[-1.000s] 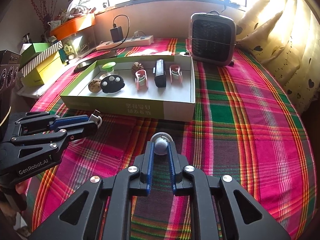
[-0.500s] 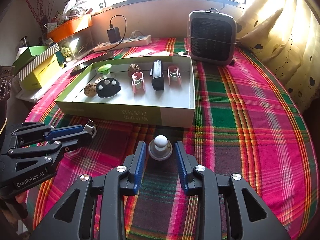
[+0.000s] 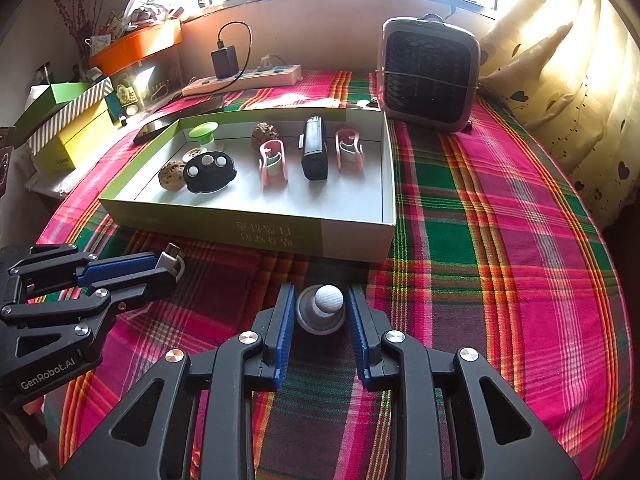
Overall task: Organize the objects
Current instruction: 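Carry white cable with left gripper while right gripper carries egg ball into box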
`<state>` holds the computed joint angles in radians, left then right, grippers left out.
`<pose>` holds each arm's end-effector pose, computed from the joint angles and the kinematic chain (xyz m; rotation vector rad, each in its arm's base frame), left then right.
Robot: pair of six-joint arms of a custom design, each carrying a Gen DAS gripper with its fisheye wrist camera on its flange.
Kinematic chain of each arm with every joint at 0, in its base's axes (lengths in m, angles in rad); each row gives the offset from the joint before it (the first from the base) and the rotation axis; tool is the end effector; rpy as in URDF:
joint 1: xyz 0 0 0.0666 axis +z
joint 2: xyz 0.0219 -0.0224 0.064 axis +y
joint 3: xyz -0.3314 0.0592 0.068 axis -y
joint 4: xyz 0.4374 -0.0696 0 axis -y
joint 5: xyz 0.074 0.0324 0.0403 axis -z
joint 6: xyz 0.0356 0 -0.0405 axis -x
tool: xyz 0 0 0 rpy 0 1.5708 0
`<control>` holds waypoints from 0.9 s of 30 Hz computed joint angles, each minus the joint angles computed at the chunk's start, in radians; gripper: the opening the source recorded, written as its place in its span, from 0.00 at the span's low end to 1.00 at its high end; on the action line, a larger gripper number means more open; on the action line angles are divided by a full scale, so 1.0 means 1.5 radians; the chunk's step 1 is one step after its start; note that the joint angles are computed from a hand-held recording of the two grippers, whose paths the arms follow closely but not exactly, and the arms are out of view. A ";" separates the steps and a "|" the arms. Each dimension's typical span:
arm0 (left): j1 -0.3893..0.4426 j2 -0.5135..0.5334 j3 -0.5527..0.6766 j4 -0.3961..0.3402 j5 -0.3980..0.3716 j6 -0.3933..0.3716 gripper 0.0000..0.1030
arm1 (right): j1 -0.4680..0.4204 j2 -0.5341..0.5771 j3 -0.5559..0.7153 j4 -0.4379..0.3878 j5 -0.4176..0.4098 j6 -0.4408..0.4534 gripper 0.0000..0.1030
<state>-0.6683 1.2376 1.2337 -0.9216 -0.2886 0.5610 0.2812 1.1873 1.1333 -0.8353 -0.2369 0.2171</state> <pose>0.3828 -0.2898 0.3778 0.0125 2.4517 -0.1814 0.4455 0.1370 0.3553 -0.7043 2.3490 0.3193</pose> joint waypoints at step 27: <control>0.026 -0.015 0.023 0.001 -0.002 -0.008 0.15 | 0.003 0.001 0.046 0.020 -0.056 -0.014 0.26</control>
<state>-0.6286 1.2156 1.2683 -0.9204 -0.2910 0.5485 0.2859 1.1891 1.2026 -0.8045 -0.3205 0.1967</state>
